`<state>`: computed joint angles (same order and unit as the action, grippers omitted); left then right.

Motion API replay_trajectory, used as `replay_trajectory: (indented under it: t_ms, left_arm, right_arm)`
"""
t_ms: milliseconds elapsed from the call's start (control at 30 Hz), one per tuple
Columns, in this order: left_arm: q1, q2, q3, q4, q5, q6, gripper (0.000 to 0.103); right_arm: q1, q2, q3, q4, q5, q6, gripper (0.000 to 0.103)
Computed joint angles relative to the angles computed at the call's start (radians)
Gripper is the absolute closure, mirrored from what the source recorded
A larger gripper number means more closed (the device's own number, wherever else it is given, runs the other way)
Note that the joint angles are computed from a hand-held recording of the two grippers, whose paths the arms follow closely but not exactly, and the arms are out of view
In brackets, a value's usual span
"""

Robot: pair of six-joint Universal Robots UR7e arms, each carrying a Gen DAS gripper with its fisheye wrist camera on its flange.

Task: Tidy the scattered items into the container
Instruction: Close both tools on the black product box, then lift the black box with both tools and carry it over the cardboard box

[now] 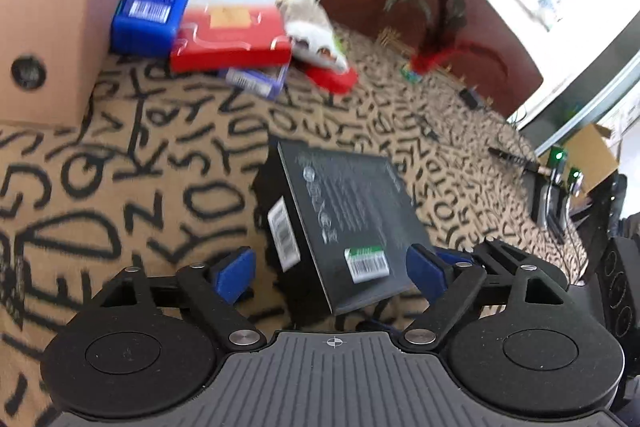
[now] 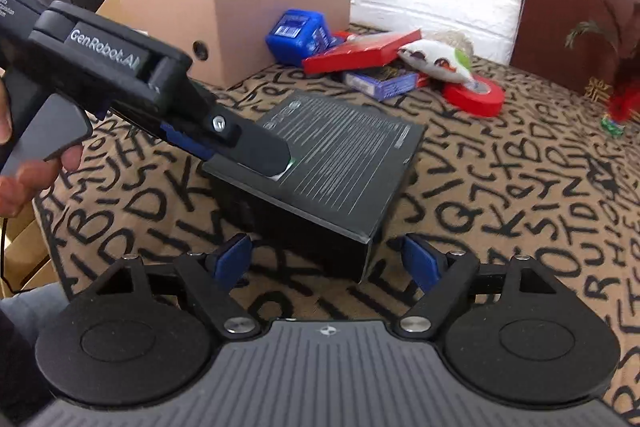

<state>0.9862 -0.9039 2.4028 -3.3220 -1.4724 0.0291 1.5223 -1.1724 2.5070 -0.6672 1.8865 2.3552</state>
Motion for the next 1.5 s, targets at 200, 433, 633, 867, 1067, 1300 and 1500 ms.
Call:
replay_trajectory:
  t_ms: [200,433,633,867,1067,1300,1500]
  left_arm:
    - [0.017,0.043,-0.047,0.01,-0.023,-0.002,0.014]
    - [0.036,0.048,-0.058,0.03,-0.055,0.011,0.017]
    - [0.037,0.067,-0.059,-0.005,-0.051,0.029,0.014]
    - [0.03,0.034,-0.029,-0.018,-0.033,0.018,0.018]
    - [0.027,-0.072,0.034,-0.06,-0.036,0.021,0.019]
    - [0.022,-0.254,0.031,-0.034,0.009,0.082,0.019]
    - [0.058,-0.365,-0.08,0.039,0.051,0.165,0.019]
  right_arm:
    - [0.035,0.001,-0.023,0.025,0.036,-0.022,0.018]
    - [0.056,0.023,-0.057,0.064,0.058,-0.015,0.02]
    - [0.079,0.059,-0.084,0.058,0.099,0.002,0.019]
    - [0.137,0.072,-0.101,0.088,0.158,0.077,0.025]
    - [0.283,0.101,-0.141,0.112,0.255,0.099,0.025]
    - [0.431,0.138,-0.283,0.199,0.275,0.126,0.025]
    - [0.491,0.23,-0.494,0.274,0.215,0.084,0.025]
